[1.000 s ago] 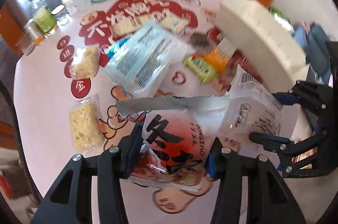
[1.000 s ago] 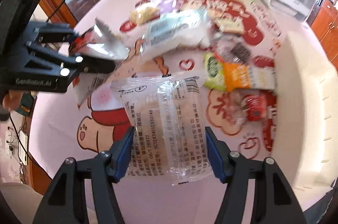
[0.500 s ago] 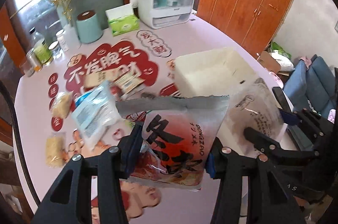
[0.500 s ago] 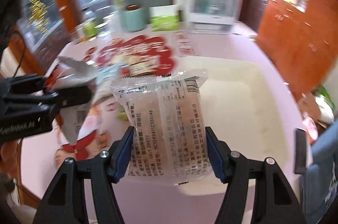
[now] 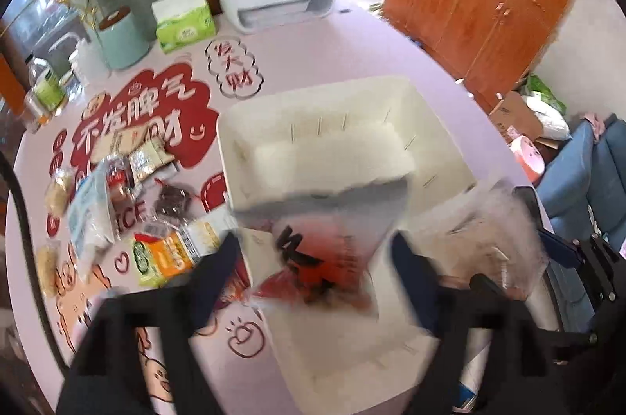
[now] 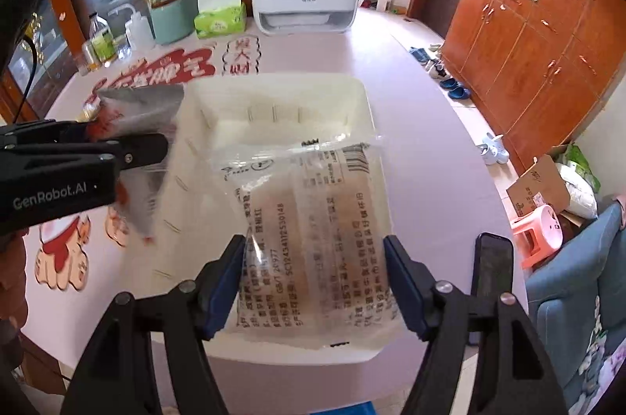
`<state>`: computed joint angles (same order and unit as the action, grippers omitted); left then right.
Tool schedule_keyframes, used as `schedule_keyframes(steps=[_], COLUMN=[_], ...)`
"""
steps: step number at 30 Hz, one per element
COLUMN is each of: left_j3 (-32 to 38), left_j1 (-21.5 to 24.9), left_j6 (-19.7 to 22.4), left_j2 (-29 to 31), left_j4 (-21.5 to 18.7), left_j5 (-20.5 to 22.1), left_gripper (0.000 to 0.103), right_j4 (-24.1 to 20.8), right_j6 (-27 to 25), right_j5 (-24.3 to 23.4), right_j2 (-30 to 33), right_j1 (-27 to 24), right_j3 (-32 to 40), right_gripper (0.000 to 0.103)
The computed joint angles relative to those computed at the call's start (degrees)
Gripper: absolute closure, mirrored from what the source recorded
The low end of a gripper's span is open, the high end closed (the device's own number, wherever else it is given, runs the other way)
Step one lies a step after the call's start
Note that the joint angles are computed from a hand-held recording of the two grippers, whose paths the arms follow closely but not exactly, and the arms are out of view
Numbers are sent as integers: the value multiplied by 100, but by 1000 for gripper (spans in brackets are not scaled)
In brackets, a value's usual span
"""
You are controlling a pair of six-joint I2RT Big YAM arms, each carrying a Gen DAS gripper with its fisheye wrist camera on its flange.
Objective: Organize snacks
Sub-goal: 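Carry both snacks over the white tray and open both tools to drop them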
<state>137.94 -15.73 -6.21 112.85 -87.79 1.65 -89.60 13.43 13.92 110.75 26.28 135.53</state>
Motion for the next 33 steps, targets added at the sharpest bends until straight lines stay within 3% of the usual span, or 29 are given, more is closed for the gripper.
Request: schedule_keyframes(steps=[8,15,28,33], left_j3=[-281,-1092,-1835,-2164], left_j1=[-33,-36,-266,-362], left_j6=[-537,-762,-349,-60], left_j2=[-68,-550,-1179,-1479], left_j4=[8,526,1227,1705], left_j5=[-226,-361,-697,-983], left_gripper=[9,9,9,9], right_j4=[82,135,225,251], right_j6=[-454,-634,-577,-560], right_j5=[-573,-725,-597,-498], right_j2=[77,85,-17,-71], right_j1=[-231,-259,-198,-129], right_j3=[-87,-106,-99,-110], right_gripper=[32,32,32,32])
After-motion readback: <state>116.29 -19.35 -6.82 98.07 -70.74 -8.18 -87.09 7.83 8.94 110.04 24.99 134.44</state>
